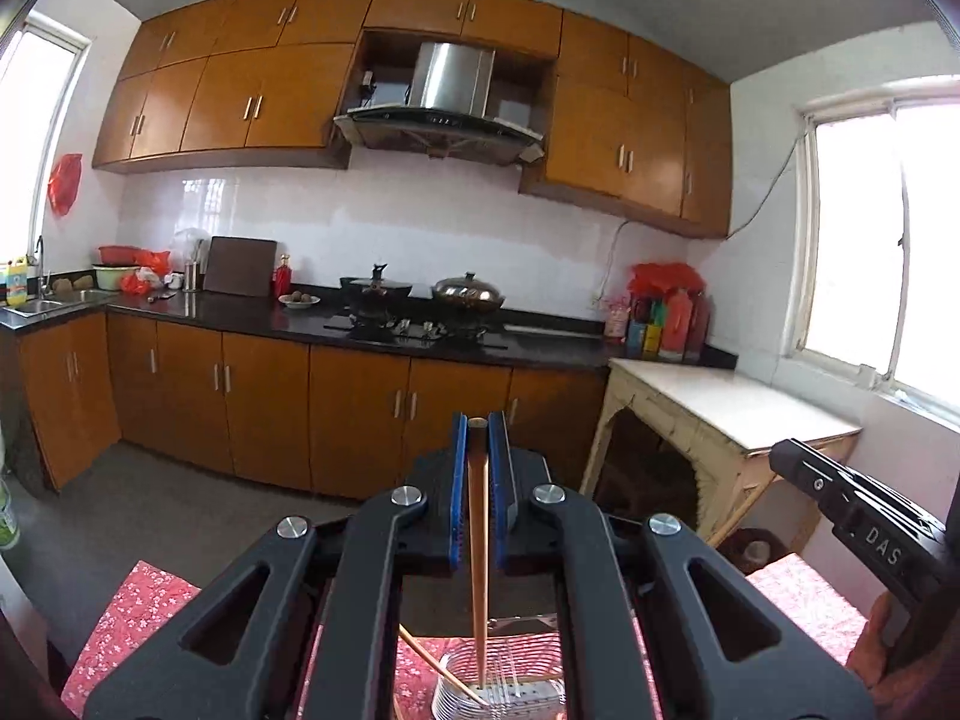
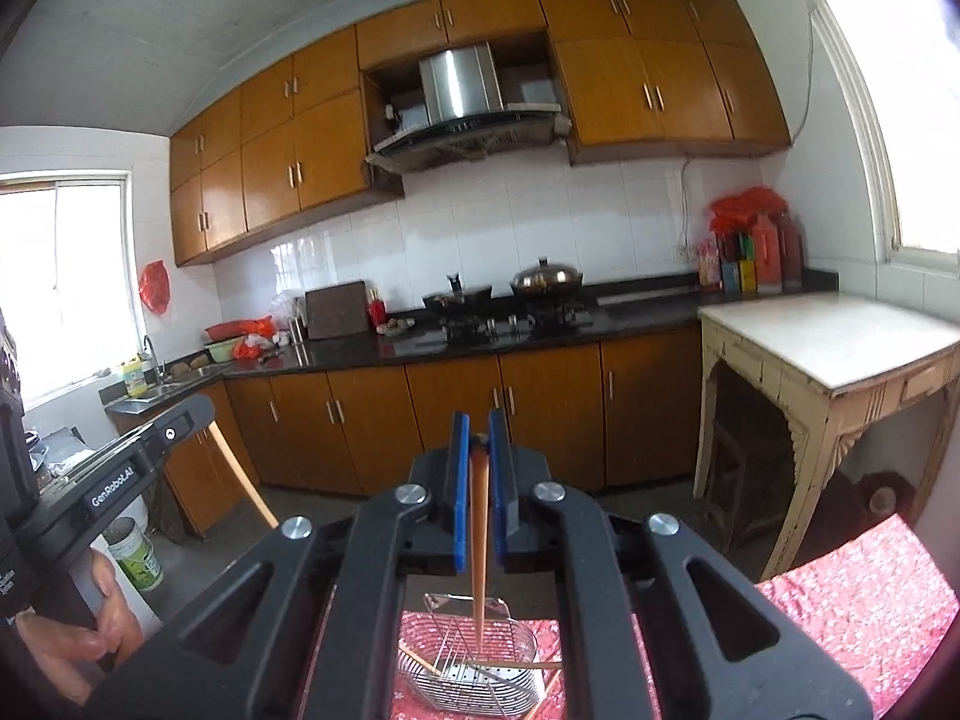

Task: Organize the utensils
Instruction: 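Carry the chopsticks over the wire rack and drop them in with both tools, then open the right tool and move it back toward the remaining chopsticks, then grasp a lone chopstick with the right tool while the left tool grasps another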

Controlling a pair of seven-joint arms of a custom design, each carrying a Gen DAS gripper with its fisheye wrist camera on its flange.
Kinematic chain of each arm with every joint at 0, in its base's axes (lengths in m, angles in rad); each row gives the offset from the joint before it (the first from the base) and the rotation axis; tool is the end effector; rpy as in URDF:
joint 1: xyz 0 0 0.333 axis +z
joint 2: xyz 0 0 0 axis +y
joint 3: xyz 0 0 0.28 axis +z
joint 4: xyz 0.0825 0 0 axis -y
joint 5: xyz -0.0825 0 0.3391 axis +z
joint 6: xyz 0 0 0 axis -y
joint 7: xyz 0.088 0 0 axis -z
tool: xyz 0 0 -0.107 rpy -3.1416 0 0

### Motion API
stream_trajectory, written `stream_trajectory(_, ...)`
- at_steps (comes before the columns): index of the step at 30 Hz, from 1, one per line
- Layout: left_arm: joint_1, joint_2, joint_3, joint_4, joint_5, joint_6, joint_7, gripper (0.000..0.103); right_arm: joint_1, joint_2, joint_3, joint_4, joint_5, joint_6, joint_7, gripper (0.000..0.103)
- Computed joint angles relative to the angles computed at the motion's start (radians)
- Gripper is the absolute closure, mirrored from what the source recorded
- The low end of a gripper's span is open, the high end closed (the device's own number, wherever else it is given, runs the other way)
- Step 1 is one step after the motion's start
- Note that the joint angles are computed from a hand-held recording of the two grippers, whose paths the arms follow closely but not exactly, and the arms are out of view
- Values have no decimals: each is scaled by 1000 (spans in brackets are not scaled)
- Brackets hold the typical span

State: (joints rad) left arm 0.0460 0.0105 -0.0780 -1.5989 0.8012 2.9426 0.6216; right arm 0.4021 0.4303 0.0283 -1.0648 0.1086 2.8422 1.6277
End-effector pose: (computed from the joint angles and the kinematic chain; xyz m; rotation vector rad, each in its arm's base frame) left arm 0.5496 -0.0641 0.7221 -1.4950 1.1662 -1.1345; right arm 0.5934 0.2593 0.7227 -1.4730 1.1054 -0.6590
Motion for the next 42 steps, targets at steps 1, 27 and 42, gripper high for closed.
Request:
stream_trajectory(1,-1,13,0,6,11,-3,-6,96,-6,26,5,30,6,-21,-4,96)
stream_trajectory(27,150,-289,-9,-451,54,-27,-27,40,-29,-306,-158,-647,-316,130,345,69)
stream_trajectory(42,106,-366,0,-924,-190,57,258,33,-119,-297,62,-994,78,80,-57,69)
